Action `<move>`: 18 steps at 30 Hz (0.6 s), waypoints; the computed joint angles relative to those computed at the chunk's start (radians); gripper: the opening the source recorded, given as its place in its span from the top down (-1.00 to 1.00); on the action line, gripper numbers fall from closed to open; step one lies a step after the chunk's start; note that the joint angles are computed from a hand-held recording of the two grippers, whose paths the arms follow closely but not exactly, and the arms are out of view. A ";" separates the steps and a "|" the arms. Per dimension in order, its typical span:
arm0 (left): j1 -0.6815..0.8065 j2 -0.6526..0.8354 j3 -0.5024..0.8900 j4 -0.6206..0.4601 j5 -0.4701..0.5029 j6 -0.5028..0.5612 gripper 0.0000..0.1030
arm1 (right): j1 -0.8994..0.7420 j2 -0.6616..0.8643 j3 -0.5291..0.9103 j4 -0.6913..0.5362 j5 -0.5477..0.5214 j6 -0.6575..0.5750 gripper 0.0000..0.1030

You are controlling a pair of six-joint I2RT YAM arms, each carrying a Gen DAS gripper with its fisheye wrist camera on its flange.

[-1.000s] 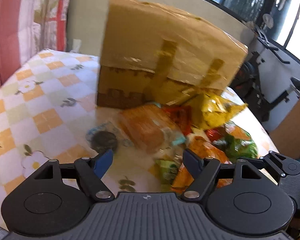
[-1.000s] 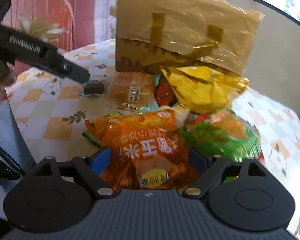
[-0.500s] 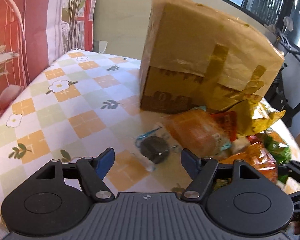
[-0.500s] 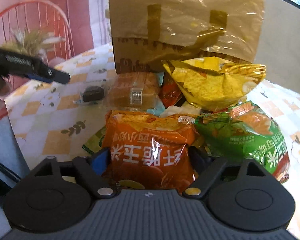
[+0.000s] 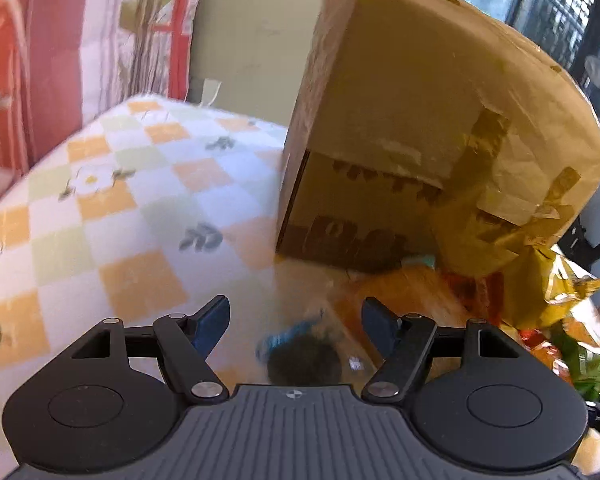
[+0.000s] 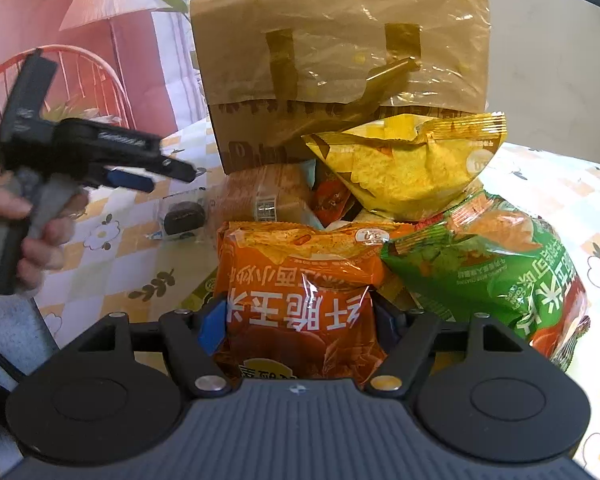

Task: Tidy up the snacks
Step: 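Grasp the orange corn-snack bag with the right tool while the left tool grasps the black round cake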

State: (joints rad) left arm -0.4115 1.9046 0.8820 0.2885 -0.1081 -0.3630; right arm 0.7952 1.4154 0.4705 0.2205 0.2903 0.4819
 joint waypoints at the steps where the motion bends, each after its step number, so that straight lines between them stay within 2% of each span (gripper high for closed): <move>1: 0.007 0.018 0.021 -0.001 0.015 0.028 -0.45 | 0.000 -0.003 -0.005 0.003 -0.001 0.001 -0.42; 4: 0.052 0.066 0.064 -0.005 0.135 0.066 -0.42 | -0.001 -0.010 -0.016 0.013 -0.004 0.012 -0.41; 6: 0.082 0.090 0.082 -0.022 0.223 0.076 -0.29 | 0.000 -0.008 -0.016 0.017 -0.002 0.015 -0.42; 8: 0.093 0.085 0.057 -0.004 0.260 0.116 -0.29 | 0.005 -0.010 -0.019 0.020 0.003 0.023 -0.42; 10: 0.092 0.067 0.021 0.020 0.267 0.156 -0.31 | 0.002 -0.011 -0.022 0.024 -0.003 0.031 -0.42; 15: 0.068 0.040 -0.018 -0.011 0.241 0.240 -0.31 | 0.011 -0.015 -0.023 0.020 0.006 0.056 -0.42; 18: 0.025 0.039 -0.019 -0.037 0.176 0.337 -0.32 | 0.019 -0.015 -0.018 0.010 0.015 0.058 -0.42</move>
